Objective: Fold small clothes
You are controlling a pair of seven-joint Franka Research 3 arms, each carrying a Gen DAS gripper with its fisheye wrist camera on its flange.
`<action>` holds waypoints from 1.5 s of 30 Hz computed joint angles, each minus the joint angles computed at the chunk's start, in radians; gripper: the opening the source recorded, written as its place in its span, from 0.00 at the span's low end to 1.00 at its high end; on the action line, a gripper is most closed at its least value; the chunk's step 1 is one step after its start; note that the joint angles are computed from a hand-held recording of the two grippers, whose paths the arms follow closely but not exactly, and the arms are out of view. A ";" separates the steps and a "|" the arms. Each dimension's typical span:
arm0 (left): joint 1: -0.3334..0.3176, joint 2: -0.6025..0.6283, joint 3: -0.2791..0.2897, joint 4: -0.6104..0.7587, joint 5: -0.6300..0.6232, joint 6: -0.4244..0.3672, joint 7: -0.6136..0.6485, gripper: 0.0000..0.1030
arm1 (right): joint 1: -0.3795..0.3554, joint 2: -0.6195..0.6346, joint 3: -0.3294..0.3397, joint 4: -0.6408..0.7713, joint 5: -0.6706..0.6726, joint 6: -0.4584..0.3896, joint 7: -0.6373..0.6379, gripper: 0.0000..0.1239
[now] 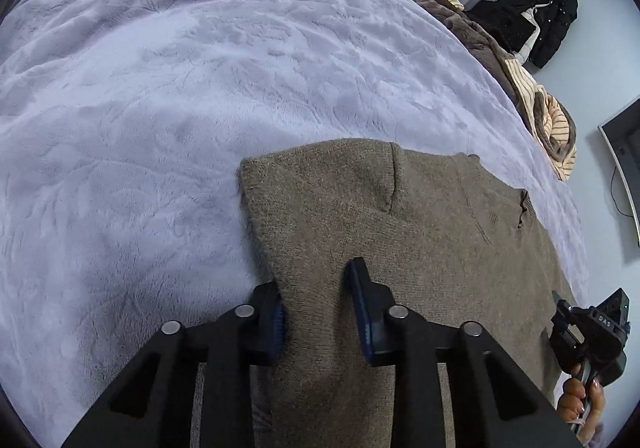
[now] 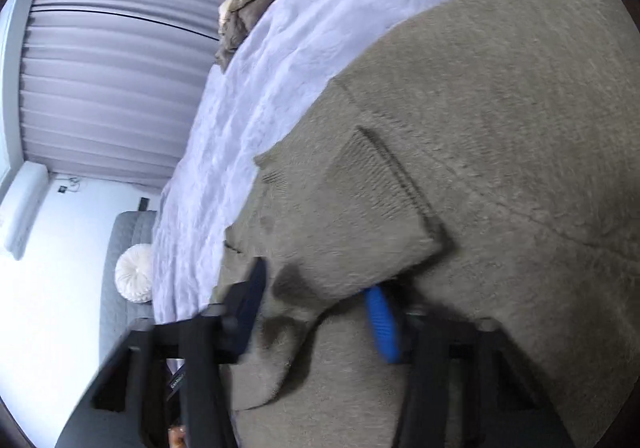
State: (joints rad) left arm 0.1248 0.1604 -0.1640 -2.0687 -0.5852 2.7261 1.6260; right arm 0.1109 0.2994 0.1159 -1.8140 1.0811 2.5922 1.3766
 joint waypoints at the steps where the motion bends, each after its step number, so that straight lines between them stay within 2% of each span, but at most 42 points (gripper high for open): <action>1: 0.002 -0.007 -0.001 -0.008 -0.009 0.010 0.007 0.17 | 0.003 -0.002 -0.005 0.006 -0.026 -0.003 -0.003 0.06; 4: -0.008 -0.011 0.021 -0.020 0.064 0.027 -0.042 0.17 | 0.011 -0.017 -0.003 0.023 -0.062 0.009 -0.065 0.06; 5: 0.000 -0.008 0.020 -0.019 0.060 0.021 -0.034 0.17 | 0.024 -0.022 -0.015 0.022 -0.117 0.017 -0.041 0.06; 7: 0.015 -0.012 0.013 -0.025 0.015 0.023 -0.014 0.17 | 0.082 -0.013 -0.082 0.028 -0.391 0.017 0.178 0.06; 8: 0.009 -0.022 0.020 -0.036 0.040 0.036 -0.038 0.17 | 0.106 -0.012 -0.118 0.020 -0.484 0.001 0.265 0.07; 9: 0.002 -0.034 0.028 -0.050 0.077 0.050 -0.062 0.18 | 0.099 -0.014 -0.119 0.006 -0.506 -0.007 0.305 0.08; 10: -0.010 -0.051 0.041 -0.070 0.143 0.069 -0.109 0.20 | 0.063 -0.029 -0.085 -0.022 -0.459 0.008 0.285 0.09; 12: -0.029 -0.083 0.068 -0.104 0.289 0.078 -0.212 0.47 | 0.038 -0.063 -0.058 -0.072 -0.368 0.028 0.250 0.15; 13: -0.038 -0.105 0.084 -0.128 0.391 0.090 -0.298 0.82 | 0.035 -0.085 -0.051 -0.093 -0.353 0.029 0.239 0.17; 14: -0.041 -0.126 0.091 -0.157 0.457 0.124 -0.357 0.95 | 0.025 -0.108 -0.029 -0.112 -0.293 0.017 0.174 0.25; 15: -0.041 -0.153 0.092 -0.196 0.455 0.177 -0.351 0.95 | 0.013 -0.124 -0.007 -0.120 -0.203 -0.016 0.078 0.30; 16: -0.043 -0.174 0.088 -0.218 0.384 0.198 -0.275 0.95 | 0.009 -0.133 0.008 -0.120 -0.120 -0.060 -0.011 0.32; 17: -0.048 -0.187 0.092 -0.225 0.337 0.190 -0.228 0.95 | 0.015 -0.135 0.026 -0.113 -0.036 -0.127 -0.105 0.33; 18: -0.047 -0.201 0.097 -0.235 0.357 0.178 -0.252 0.95 | 0.030 -0.130 0.033 -0.106 -0.002 -0.173 -0.154 0.33; 22: -0.056 -0.270 0.123 -0.298 0.370 0.178 -0.293 0.95 | 0.127 -0.034 0.070 -0.013 0.029 -0.285 -0.183 0.33; 25: -0.068 -0.332 0.155 -0.357 0.353 0.189 -0.297 0.95 | 0.192 0.059 0.104 0.073 0.050 -0.266 -0.158 0.33; 29: -0.060 -0.394 0.182 -0.419 0.402 0.179 -0.326 0.95 | 0.248 0.112 0.124 0.113 0.042 -0.150 -0.090 0.33; 30: -0.061 -0.403 0.190 -0.431 0.410 0.180 -0.326 0.95 | 0.257 0.122 0.127 0.125 0.038 -0.121 -0.078 0.27; 32: -0.062 -0.411 0.199 -0.447 0.426 0.190 -0.331 0.95 | 0.262 0.152 0.141 0.173 0.025 -0.118 -0.071 0.05; 34: -0.052 -0.410 0.190 -0.455 0.463 0.196 -0.354 0.95 | 0.286 0.162 0.138 0.191 -0.035 -0.093 -0.040 0.05; 37: -0.067 -0.393 0.190 -0.447 0.478 0.182 -0.367 0.95 | 0.301 0.193 0.126 0.215 -0.148 -0.139 0.042 0.05; 39: -0.073 -0.387 0.176 -0.444 0.492 0.181 -0.381 0.95 | 0.260 0.163 0.147 0.175 -0.121 -0.180 -0.001 0.06; 41: -0.082 -0.373 0.166 -0.430 0.505 0.183 -0.391 0.95 | 0.250 0.117 0.130 0.153 -0.186 -0.253 -0.017 0.06; 43: -0.103 -0.348 0.161 -0.402 0.498 0.187 -0.387 0.95 | 0.247 0.034 0.108 0.080 -0.219 -0.225 -0.065 0.06; 45: -0.116 -0.320 0.147 -0.369 0.499 0.184 -0.392 0.95 | 0.242 -0.056 0.074 -0.003 -0.240 -0.136 -0.090 0.06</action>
